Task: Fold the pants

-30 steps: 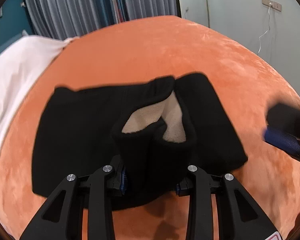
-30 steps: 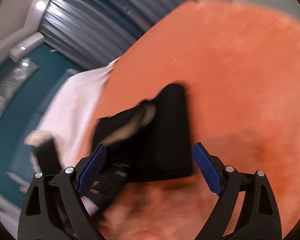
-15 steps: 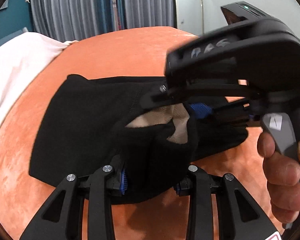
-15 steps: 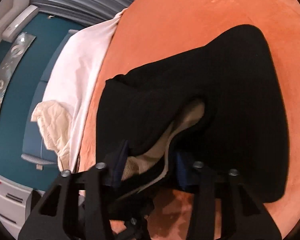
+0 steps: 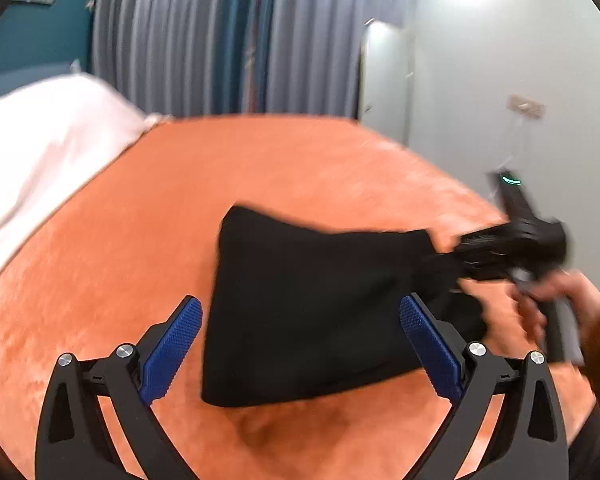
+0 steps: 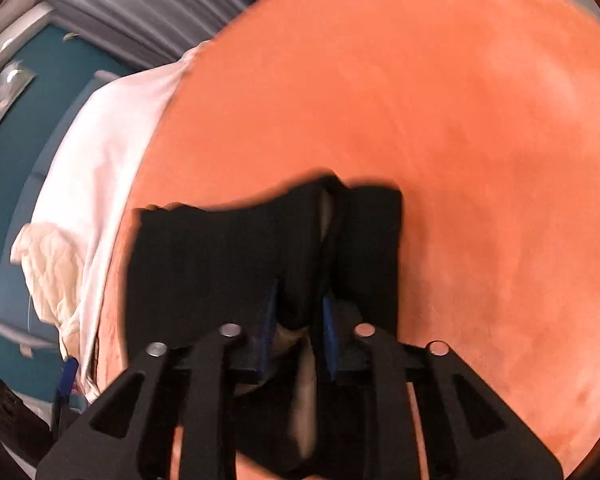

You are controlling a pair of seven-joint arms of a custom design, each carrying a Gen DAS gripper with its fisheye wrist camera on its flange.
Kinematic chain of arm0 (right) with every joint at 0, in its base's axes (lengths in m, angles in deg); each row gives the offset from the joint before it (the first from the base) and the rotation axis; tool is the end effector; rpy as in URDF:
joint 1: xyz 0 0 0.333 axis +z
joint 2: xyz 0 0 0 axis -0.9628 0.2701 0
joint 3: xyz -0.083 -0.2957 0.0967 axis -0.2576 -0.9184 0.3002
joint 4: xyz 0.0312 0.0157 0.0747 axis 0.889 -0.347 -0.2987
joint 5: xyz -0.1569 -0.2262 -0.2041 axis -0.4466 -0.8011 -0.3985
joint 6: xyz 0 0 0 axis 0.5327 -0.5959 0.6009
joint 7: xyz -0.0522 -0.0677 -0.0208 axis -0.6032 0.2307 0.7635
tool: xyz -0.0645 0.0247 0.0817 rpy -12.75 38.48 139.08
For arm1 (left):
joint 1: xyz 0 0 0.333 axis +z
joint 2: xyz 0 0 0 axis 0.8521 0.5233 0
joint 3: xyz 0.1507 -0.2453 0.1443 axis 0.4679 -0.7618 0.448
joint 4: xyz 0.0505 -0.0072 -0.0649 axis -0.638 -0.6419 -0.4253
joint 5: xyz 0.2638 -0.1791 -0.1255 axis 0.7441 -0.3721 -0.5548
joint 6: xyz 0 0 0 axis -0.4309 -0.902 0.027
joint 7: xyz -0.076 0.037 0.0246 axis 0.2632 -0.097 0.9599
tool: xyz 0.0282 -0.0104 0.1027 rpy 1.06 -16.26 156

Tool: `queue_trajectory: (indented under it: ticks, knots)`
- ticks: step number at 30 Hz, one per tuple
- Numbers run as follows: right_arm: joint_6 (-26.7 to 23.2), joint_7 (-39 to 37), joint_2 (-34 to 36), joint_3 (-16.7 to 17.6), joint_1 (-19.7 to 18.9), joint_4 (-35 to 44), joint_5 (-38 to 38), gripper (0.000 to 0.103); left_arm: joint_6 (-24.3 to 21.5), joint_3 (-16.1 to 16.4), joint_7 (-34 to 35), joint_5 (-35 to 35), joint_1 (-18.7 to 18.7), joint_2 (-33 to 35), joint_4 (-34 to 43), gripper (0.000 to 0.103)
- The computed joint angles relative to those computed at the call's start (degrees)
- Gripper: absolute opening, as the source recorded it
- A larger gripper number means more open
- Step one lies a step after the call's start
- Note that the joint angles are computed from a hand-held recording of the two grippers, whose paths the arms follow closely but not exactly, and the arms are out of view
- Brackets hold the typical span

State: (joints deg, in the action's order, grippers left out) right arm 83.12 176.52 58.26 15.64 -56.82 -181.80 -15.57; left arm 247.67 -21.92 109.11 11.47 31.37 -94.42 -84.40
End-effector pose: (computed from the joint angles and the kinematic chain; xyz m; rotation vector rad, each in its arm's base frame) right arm 0.4416 0.0823 0.4983 -1.2777 2.0172 0.0554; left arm 0.3582 -0.0968 0.5534 -1.3942 2.0150 -1.1053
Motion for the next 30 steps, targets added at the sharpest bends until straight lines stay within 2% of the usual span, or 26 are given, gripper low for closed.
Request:
queue_trajectory:
  ticks: [1,2,3,5,6,7,9,10,11,12,13,14,16,17,18,19,20,21,22,23,24,25,27,28,29,30]
  knots:
    - [3.0,-3.3,-0.9,-1.1,2.3,-1.2,5.7,0.027,-1.0,-0.2,-1.0,0.1,1.3,2.5,1.4,0.098]
    - [5.5,-3.5,-2.6,-0.2,2.7,-2.4,7.4,0.033,-1.5,-0.1,-1.2,0.0,1.9,4.0,2.0,0.098]
    - [7.4,-1.5,-4.0,1.2,2.1,-3.7,5.7,0.044,-1.4,-0.4,-1.3,0.1,3.1,5.5,2.4,0.098]
    - [8.5,4.2,-6.6,5.0,-0.2,-5.4,-2.0,0.047,-0.8,-1.6,-1.7,1.0,6.1,7.2,2.6,0.098]
    - [8.7,4.1,-7.1,4.5,1.1,-5.5,-2.6,0.05,-0.4,-1.7,-1.4,1.1,6.8,7.7,2.6,0.098]
    - [8.6,3.7,-7.8,4.3,2.5,-5.8,-1.9,0.064,0.1,-2.5,-1.9,1.7,8.4,8.3,2.9,0.098]
    - [6.5,10.2,-8.9,6.5,0.5,-6.2,-8.1,0.072,1.8,-3.2,-2.4,2.2,9.9,8.7,2.6,0.098]
    - [6.2,13.2,-9.0,8.6,-0.9,-6.7,-11.5,0.072,2.9,-4.4,-3.4,3.2,11.7,8.8,2.3,0.098]
    - [5.9,14.9,-9.0,10.4,-2.4,-6.7,-14.0,0.071,3.3,-5.0,-4.0,4.0,12.6,8.5,1.8,0.098]
    - [5.3,19.4,-8.9,13.8,-5.8,-6.7,-20.6,0.059,3.7,-5.3,-4.4,4.9,13.2,8.7,1.7,0.098]
    - [3.7,23.2,-8.9,17.1,-9.8,-6.4,-26.6,0.043,3.5,-6.7,-5.4,6.3,15.0,9.5,2.0,0.098]
    - [0.8,26.4,-8.3,19.4,-12.5,-5.2,-31.8,0.034,2.6,-7.9,-6.6,7.5,16.4,8.9,1.8,0.098]
    - [0.7,28.9,-8.3,19.0,-12.5,-4.6,-33.0,0.003,1.3,-9.2,-8.2,9.6,18.2,9.6,2.2,0.098]
    - [1.7,28.5,-9.4,17.1,-10.7,-5.2,-32.2,0.003,0.6,-8.5,-8.3,9.7,17.5,10.0,2.5,0.098]
    - [3.4,28.8,-10.9,17.1,-10.7,-5.8,-31.9,0.003,0.3,-7.8,-8.1,9.6,16.7,9.2,1.9,0.098]
    - [4.5,31.3,-12.9,17.4,-11.5,-6.6,-35.7,0.004,0.4,-7.9,-8.5,9.7,16.5,9.4,2.1,0.098]
    - [3.8,31.5,-14.5,15.6,-11.0,-7.9,-37.3,0.004,1.0,-7.5,-8.3,9.6,15.8,9.6,1.9,0.098]
    - [1.6,30.0,-14.0,15.9,-11.7,-7.9,-37.7,0.006,1.0,-8.2,-8.7,10.3,16.3,9.7,1.9,0.098]
    - [-1.1,30.4,-11.7,14.5,-10.4,-7.5,-38.2,0.011,0.7,-9.5,-9.5,11.6,17.8,9.4,1.5,0.098]
    - [-1.5,31.0,-10.5,13.7,-9.4,-7.7,-38.2,0.011,0.9,-10.8,-10.4,12.8,19.1,9.6,1.3,0.098]
    - [0.8,33.2,-11.1,14.0,-9.4,-8.9,-39.1,0.012,1.6,-11.7,-11.3,13.9,20.3,9.3,0.8,0.098]
    - [1.1,34.7,-12.0,14.8,-10.1,-8.9,-39.6,0.013,2.1,-12.3,-12.2,14.7,21.1,8.8,0.4,0.098]
    - [0.3,45.0,-16.4,20.8,-17.1,-7.6,-47.4,0.013,2.1,-13.0,-14.2,16.1,23.0,8.1,0.4,0.098]
    - [0.2,48.2,-17.4,23.6,-19.9,-5.2,-52.3,0.013,2.2,-11.8,-14.6,16.0,22.5,7.6,0.4,0.098]
    - [0.2,48.2,-16.8,24.9,-20.7,-3.0,-53.5,0.013,2.5,-10.7,-14.7,15.9,21.9,7.3,0.3,0.098]
    - [0.9,47.8,-14.4,24.9,-19.6,0.3,-54.4,0.013,2.5,-10.2,-15.3,15.9,22.3,7.2,0.6,0.098]
